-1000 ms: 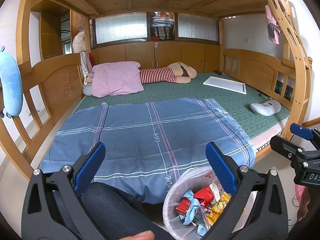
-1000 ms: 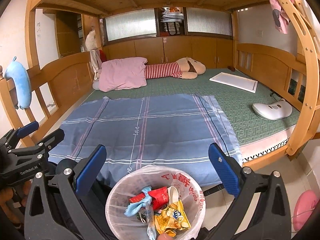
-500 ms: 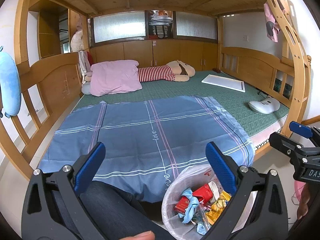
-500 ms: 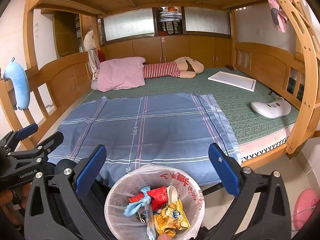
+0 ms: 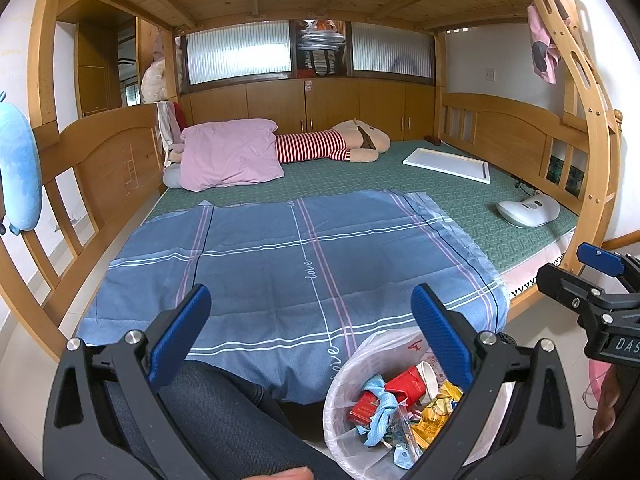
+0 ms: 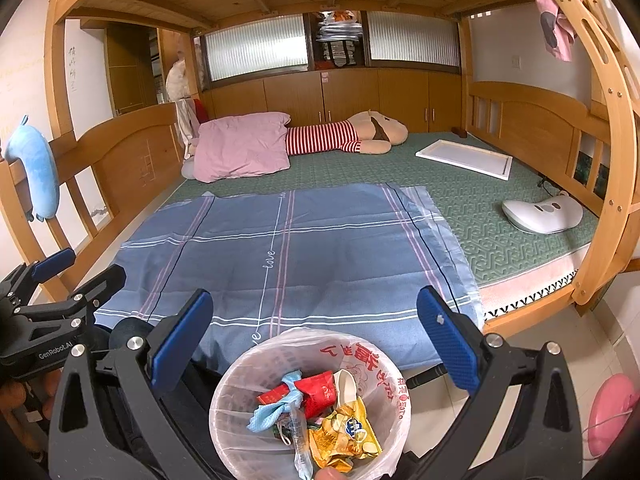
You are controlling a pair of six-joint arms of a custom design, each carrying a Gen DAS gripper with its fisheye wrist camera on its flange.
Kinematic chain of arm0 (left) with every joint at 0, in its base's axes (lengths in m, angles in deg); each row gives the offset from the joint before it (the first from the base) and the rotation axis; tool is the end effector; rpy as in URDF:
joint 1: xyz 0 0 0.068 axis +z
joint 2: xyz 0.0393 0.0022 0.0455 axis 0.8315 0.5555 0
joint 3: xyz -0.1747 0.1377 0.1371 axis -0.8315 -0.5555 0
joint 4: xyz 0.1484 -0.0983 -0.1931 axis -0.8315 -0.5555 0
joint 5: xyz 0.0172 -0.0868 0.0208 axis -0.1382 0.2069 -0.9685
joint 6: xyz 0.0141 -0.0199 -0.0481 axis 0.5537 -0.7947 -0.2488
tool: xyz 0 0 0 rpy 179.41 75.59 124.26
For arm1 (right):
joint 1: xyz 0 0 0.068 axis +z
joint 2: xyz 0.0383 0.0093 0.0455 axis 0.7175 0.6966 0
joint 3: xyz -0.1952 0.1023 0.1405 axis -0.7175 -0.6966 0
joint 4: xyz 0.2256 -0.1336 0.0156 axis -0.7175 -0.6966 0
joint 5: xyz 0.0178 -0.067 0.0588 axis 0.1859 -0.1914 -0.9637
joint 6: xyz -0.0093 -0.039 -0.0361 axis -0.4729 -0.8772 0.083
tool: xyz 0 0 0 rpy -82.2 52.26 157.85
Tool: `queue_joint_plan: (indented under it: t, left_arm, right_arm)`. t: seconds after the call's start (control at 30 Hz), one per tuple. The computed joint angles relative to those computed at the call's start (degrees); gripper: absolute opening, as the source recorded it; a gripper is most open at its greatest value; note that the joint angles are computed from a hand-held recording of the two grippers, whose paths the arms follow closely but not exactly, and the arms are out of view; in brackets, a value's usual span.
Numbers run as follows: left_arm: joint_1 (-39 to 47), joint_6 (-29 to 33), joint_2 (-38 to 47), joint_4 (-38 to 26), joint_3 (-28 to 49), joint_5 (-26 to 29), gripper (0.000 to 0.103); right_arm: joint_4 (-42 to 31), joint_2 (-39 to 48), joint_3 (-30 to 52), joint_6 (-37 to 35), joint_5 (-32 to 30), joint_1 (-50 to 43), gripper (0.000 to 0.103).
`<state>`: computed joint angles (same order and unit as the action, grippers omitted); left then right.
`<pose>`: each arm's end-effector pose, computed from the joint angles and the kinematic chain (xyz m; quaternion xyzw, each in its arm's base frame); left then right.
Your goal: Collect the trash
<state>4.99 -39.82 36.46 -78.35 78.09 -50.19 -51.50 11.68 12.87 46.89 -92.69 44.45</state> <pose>0.1735 -0.1719 0.2393 -0.0595 0.8602 0.0711 0.5014 0.1843 0.0082 0.2531 -0.1135 0.8684 0.1331 0.4640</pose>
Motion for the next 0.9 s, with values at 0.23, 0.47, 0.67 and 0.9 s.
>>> queue_joint_plan:
  t: [0.23, 0.47, 0.67, 0.9]
  left_arm:
    - [-0.02, -0.11, 0.06, -0.1, 0.06, 0.03, 0.1]
    - [-0.06, -0.32, -0.18, 0.33, -0.91, 0.44, 0.1]
    - [0.02, -0.31, -0.22, 0.33, -0.88, 0.5, 0.1]
    - [0.13, -0.22, -0.19, 0.29, -0.76, 0.58, 0.1]
  right_arm:
    - [0.18, 0.13, -0.2, 0.3, 0.34, 0.41, 0.1]
    - [0.4, 0.3, -0.35, 0.67, 0.69, 0.94, 0.1]
    - [0.46, 0.31, -0.38, 0.7, 0.73, 0.97, 0.1]
    - [0.36, 0.45, -0.31, 0.68, 0.6, 0.89, 0.1]
